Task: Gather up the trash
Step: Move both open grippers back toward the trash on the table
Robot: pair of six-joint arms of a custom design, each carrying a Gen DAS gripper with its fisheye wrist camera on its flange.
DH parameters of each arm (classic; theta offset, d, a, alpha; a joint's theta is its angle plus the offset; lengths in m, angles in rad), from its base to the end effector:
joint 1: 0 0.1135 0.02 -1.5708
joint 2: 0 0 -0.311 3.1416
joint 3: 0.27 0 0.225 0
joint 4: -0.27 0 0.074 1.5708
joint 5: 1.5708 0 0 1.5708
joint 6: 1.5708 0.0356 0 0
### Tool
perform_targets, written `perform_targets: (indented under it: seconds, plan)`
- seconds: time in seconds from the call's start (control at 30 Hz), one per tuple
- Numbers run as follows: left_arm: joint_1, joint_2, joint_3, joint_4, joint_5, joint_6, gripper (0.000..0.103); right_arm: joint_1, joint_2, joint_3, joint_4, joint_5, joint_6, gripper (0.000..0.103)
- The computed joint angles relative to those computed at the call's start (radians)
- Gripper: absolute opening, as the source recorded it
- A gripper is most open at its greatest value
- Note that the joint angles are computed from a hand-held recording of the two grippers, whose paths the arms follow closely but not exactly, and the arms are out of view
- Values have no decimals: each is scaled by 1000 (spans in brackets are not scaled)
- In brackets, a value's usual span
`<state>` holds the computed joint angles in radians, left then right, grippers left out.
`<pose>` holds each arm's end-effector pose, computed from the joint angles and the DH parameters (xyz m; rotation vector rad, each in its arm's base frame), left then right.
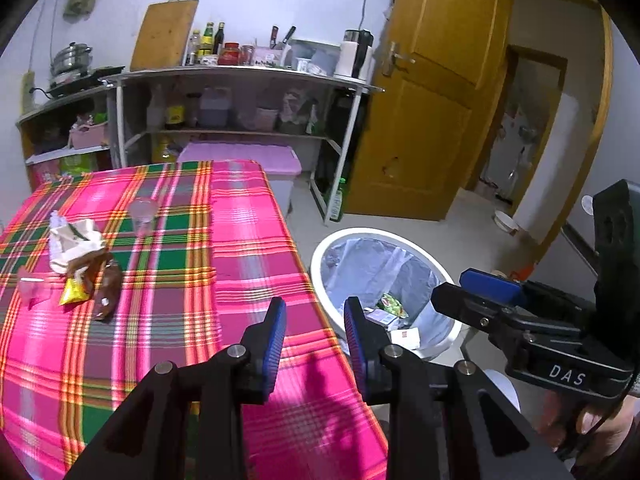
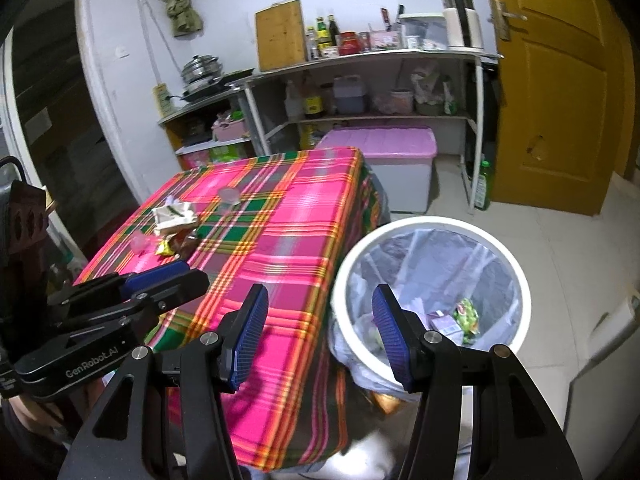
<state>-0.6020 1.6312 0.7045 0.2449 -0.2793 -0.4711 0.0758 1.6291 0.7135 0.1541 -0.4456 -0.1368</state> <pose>0.2536 -0.1624 0.2184 -0.0031 2.2354 -0.2736 0.2926 0.0376 0.2154 -0.4616 2.2423 0.4862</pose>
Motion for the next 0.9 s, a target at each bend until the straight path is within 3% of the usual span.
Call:
perform_targets:
  seconds: [0.3, 0.9]
  plan:
    - [17, -76, -81, 11, -52, -19, 30, 63, -1, 1, 6, 20, 36, 55]
    - [152, -175, -257, 86, -44, -10, 30, 206, 67, 61, -6, 47, 42, 55]
